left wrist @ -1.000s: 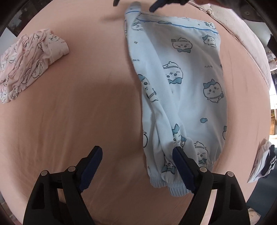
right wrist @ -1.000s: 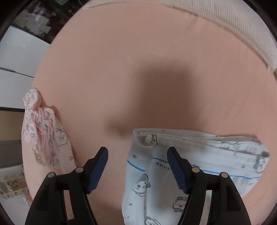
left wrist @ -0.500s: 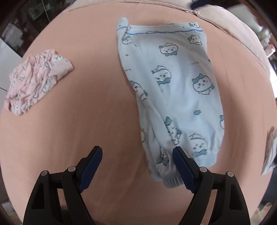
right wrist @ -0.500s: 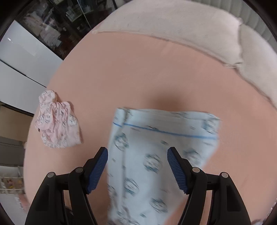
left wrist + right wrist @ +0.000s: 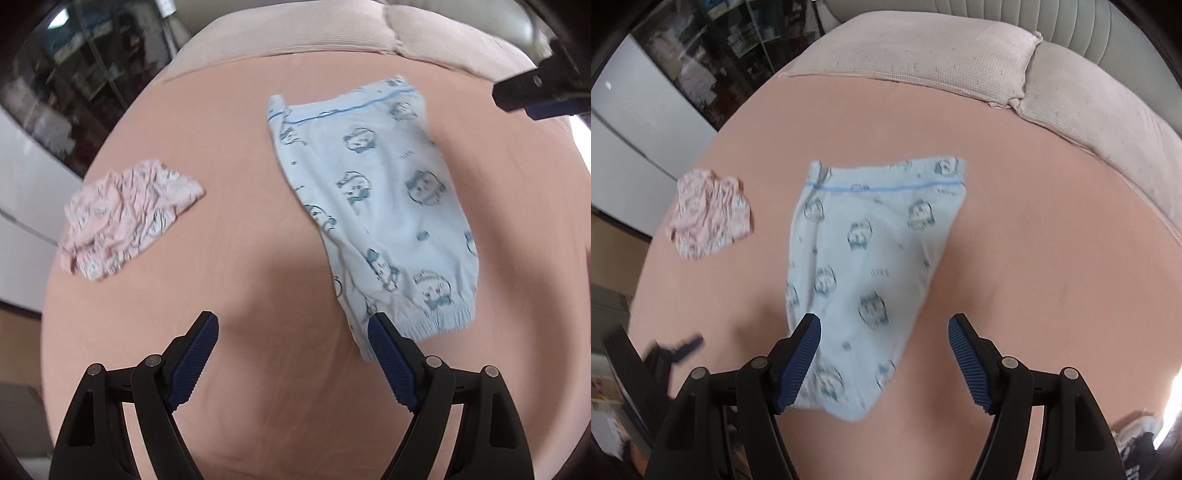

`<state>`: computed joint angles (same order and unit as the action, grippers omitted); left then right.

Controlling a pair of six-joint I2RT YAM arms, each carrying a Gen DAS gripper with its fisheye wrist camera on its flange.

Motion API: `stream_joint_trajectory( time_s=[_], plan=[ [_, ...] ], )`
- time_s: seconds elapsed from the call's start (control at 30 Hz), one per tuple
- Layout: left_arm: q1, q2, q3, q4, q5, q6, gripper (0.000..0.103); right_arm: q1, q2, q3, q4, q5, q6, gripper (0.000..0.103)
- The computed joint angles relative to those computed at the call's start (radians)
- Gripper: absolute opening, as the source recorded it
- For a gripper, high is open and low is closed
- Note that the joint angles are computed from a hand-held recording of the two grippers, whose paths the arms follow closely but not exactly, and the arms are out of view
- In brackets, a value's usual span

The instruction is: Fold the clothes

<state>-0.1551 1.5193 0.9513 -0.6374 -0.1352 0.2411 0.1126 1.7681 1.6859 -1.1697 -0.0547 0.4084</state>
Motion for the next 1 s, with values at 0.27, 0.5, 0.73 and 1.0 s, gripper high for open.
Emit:
stream_joint_trajectory(
  time_s=[0.27,0.5,0.73,1.0],
  plan=[
    [-0.062,0.008,-0.040,0.051,0.000,0.175,0.083,0.063,-0.174,-0.320,0.125,0.018,0.006,0.072],
    [-0.033,-0.040,-0.144,0.166,0.072,0.342,0.083,0.127,-0.229,-0.508,0.246,0.026,0.023,0.072],
    [-0.027,-0.006,-0.175,0.220,0.124,0.392,0.083,0.177,-0.290,-0.622,0.296,0.017,0.057,0.072],
    [-0.001,-0.056,-0.278,0.371,0.208,0.522,0.083,0.287,-0.371,-0.746,0.429,0.203,0.046,0.072]
  ],
)
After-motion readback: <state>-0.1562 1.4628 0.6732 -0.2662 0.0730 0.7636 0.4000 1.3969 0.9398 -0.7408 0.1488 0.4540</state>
